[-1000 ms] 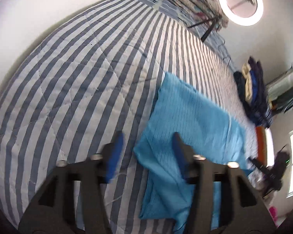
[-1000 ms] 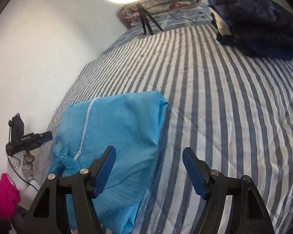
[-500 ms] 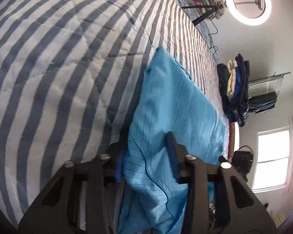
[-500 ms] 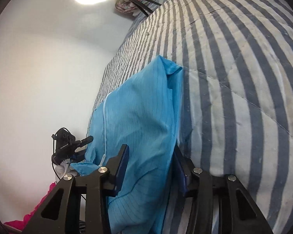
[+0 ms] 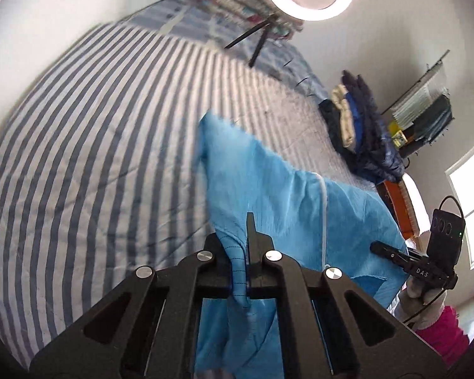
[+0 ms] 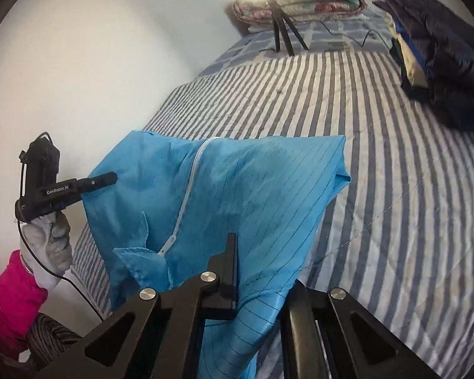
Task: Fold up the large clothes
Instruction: 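Grasp the folded jacket bundle with both grippers and lift it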
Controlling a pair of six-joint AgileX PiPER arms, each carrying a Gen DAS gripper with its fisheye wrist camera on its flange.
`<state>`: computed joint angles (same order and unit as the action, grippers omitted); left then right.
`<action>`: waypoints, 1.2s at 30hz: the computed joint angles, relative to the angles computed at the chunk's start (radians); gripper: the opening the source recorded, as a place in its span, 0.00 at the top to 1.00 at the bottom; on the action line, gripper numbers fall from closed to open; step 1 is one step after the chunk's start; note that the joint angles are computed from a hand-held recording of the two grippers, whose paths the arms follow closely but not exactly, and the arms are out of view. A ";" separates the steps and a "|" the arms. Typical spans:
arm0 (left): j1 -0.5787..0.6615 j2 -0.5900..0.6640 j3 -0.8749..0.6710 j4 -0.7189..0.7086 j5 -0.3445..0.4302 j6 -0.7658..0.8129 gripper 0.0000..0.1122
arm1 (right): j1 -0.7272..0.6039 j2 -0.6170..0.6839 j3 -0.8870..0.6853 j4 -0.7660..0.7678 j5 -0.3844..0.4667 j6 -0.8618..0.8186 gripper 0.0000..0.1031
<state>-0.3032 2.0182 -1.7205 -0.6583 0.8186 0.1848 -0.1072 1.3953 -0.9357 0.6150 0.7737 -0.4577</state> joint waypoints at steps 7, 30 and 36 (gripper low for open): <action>-0.081 0.131 -0.382 0.110 0.120 -0.160 0.99 | -0.096 -0.048 -0.201 -0.158 0.171 0.042 0.98; -0.045 0.242 0.013 -0.304 0.078 -0.042 0.47 | -0.705 0.302 -0.058 0.217 0.342 -0.485 0.42; -0.063 0.228 0.082 -0.447 0.012 0.061 0.57 | -0.713 0.419 0.024 0.420 0.387 -0.630 0.48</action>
